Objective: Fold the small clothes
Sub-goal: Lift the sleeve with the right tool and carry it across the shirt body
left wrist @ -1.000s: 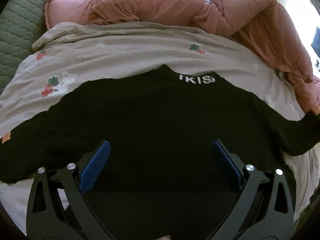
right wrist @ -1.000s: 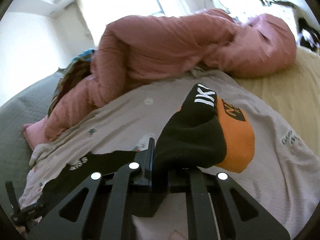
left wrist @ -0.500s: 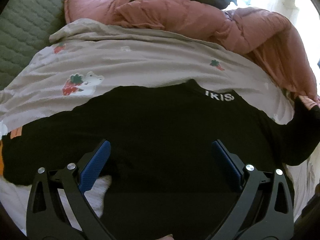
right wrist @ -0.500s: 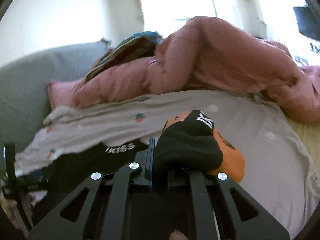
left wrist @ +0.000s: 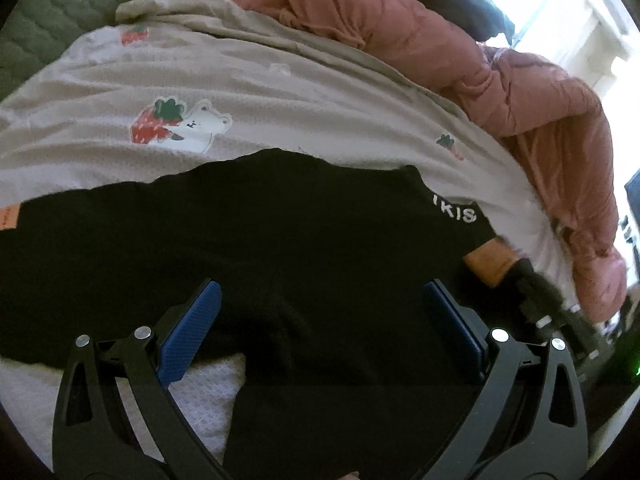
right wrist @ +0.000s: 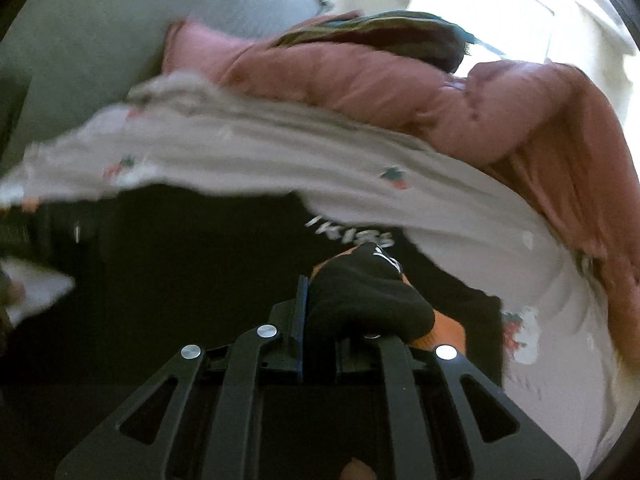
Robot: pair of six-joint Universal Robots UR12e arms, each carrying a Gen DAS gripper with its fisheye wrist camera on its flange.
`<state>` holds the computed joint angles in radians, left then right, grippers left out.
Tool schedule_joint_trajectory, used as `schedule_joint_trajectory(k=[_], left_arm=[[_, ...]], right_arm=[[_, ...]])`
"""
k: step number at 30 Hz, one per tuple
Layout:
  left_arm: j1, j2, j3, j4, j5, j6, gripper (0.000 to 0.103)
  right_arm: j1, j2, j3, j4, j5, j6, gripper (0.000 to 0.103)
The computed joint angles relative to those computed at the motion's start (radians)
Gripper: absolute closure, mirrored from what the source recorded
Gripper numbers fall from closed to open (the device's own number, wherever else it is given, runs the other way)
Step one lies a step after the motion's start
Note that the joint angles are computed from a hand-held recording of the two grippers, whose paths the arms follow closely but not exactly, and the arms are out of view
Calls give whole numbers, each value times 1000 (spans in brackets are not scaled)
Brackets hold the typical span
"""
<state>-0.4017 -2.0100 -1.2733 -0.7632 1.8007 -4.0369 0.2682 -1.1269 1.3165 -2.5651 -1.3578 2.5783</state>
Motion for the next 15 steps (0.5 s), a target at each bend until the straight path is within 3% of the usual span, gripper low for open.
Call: schedule_joint_trajectory(k=[1,3,6,9,12,15], left_arm=[[2,4,-8,10,-1,-9,8],[9,12,-25,39,-21,-21,8],[17,20,-49,86,-44,-45,8],[23,23,-66,122,-79,-56,8],[25,21,-73,148,-106,-54,8],[26,19,-77,173,-136,-55,8]], right_arm=[[5,0,2,4,-1,-21,91],[10,-8,16,24,11,-57,75],[15,-17,32,32,32,-99,61],[15,-25,42,42,43,-122,56],[2,-34,44,70,106,-121,52],[5,-49,75,20,105,-185,42]])
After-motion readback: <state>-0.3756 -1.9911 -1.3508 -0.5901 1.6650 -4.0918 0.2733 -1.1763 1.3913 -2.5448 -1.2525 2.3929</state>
